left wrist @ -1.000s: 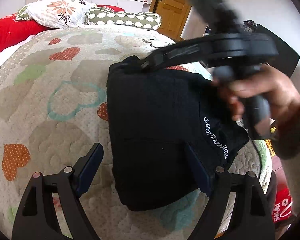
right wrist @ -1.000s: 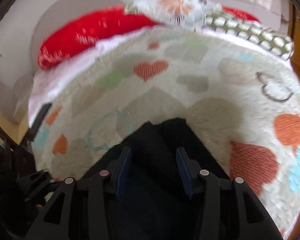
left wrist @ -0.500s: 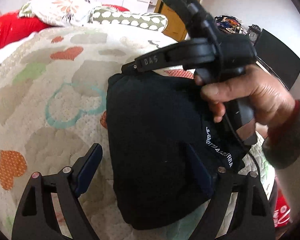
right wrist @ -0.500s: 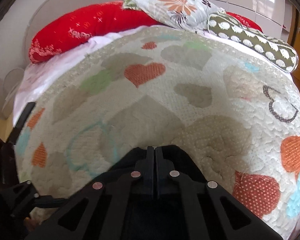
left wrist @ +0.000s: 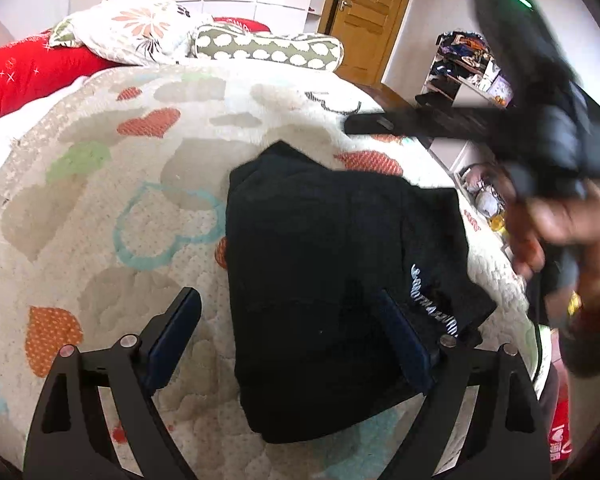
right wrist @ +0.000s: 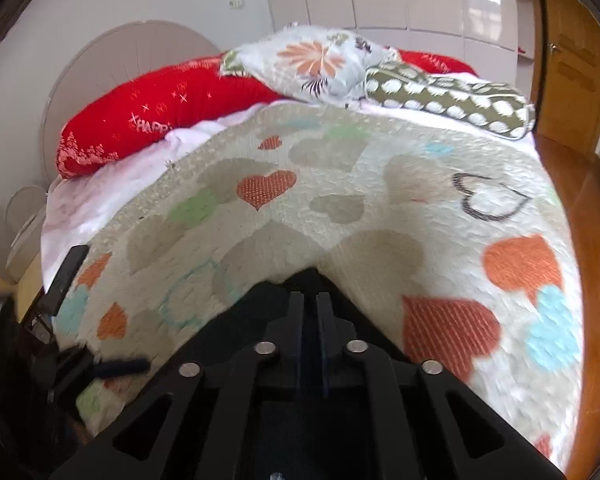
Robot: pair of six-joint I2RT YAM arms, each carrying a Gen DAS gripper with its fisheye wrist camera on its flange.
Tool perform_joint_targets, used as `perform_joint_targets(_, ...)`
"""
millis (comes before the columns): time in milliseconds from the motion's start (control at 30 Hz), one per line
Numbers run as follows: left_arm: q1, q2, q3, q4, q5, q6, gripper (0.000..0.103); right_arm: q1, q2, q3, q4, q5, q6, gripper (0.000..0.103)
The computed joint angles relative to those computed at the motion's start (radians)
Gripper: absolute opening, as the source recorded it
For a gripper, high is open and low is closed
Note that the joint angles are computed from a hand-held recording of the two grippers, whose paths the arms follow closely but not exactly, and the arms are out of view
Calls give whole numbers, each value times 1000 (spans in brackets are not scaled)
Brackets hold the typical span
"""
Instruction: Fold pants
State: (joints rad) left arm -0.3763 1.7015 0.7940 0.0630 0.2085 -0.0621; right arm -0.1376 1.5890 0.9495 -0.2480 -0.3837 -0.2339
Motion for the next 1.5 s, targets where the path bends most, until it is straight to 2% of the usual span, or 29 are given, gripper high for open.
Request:
perform_joint_targets(33,-1,-14,-4,2,-5,-2,90,-17,-46,-46,3,-5,-8,18)
perform_joint_targets(133,-13,-34,-3,-3,-30,9,90,-47,-116,-126,17,2,-19,18)
perform_joint_targets(200,-28,-38,4,-8,-56,19,90,-75,-127,-164,24,-19,-13,19)
perform_joint_targets(300,-36,-24,26,-14,-76,30,90,-101,-136,-222,61,-25,-8,25)
perform_joint_targets(500,-25,111,164,-58,-124,42,90,-143,-101,-266,119,-29,1,26)
perform_joint_targets(700,-14,216,263,-103,-103,32,91,-173,-53,-275,154,-50,1,26)
perform_joint_targets(833,-16,190,229,-87,-103,34,91,-200,-81,-242,55,-86,-21,28)
perform_joint_targets(933,-23,170,191,-72,-101,39,91,-209,-102,-214,46,-112,-5,31)
perform_joint_targets(1100,-39,153,161,-64,-87,28,91,-111,-32,-96,30,-22,-26,33)
perform_joint_targets(1333,-78,133,81,1,-88,27,91,-4,217,158,-123,80,-127,32)
perform_joint_targets(1400,-70,137,89,-12,-72,27,91,11,228,158,-152,104,-175,32)
perform_joint_targets(1500,-54,146,90,-15,-37,21,91,24,192,103,-119,125,-207,32)
